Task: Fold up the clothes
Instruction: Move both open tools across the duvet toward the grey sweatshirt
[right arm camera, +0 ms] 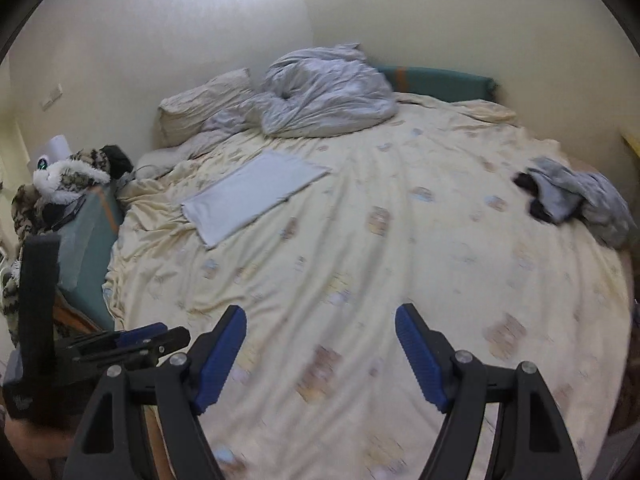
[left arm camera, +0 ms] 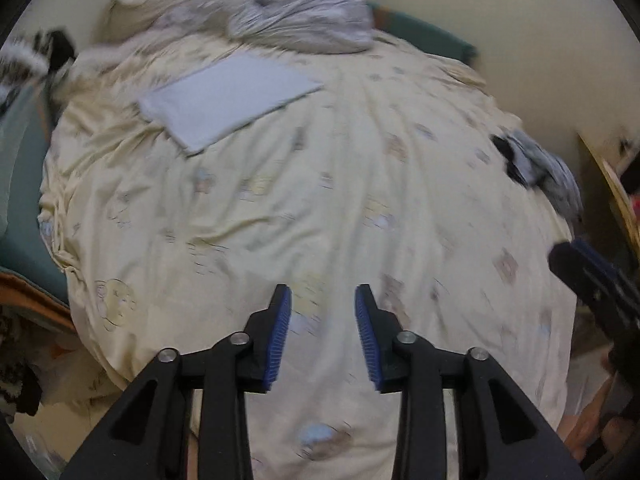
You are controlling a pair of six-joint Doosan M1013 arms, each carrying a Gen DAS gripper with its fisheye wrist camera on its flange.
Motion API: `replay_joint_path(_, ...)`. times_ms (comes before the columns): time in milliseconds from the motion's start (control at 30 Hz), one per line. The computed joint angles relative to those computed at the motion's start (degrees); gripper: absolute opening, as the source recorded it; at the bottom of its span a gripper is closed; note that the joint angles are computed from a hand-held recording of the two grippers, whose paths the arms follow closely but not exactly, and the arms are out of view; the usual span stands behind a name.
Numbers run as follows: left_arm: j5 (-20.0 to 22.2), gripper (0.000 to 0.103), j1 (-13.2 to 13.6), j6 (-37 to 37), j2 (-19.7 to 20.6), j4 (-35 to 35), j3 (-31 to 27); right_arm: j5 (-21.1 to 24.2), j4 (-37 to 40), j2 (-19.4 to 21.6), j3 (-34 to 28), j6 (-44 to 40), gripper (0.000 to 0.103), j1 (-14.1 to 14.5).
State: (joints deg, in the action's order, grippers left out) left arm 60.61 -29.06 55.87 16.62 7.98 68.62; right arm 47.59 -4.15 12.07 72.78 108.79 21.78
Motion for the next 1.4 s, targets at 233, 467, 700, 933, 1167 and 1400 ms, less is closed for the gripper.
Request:
replay_joint_path(233,-4.87,0.089,-5.79,2.61,-1.21,2.14,3.59,-1.87,-4.59,-7.04,10.28,3.21,0.079,-2.16)
replay_joint_path(467,-10.08,0.089,-7.25,7.76,0.53,-0.39,6.22,-2.33,-10.25,-9.87,18.41,9.47,0.079,-4.10)
replay_joint_path(700,-16.25,0.089,-8.09,11.16,1.39,2.16,11.00,-3.41,-16.36,-9.60,23.62,17.12,0.079,-4.09)
replay_joint_path(933,-18.60,0.090,-7.63,11.50,0.87,0.73,13.68,-3.01,-13.64,-8.66,25.05,19.11,0.079,-5.26)
replay_joint_path(1167,-18.33,0.093,-7.51,12.11,0.39,0.20,14.38,-0.66,-15.66,-6.86,24.07,16.54,0.100,-3.80)
replay_joint_path(1400,-17.46,0.099,-7.75,13.49,0.95,0.09,13.84,-0.03,-16.28,-6.77,24.13,15.98,0.102,-3.42)
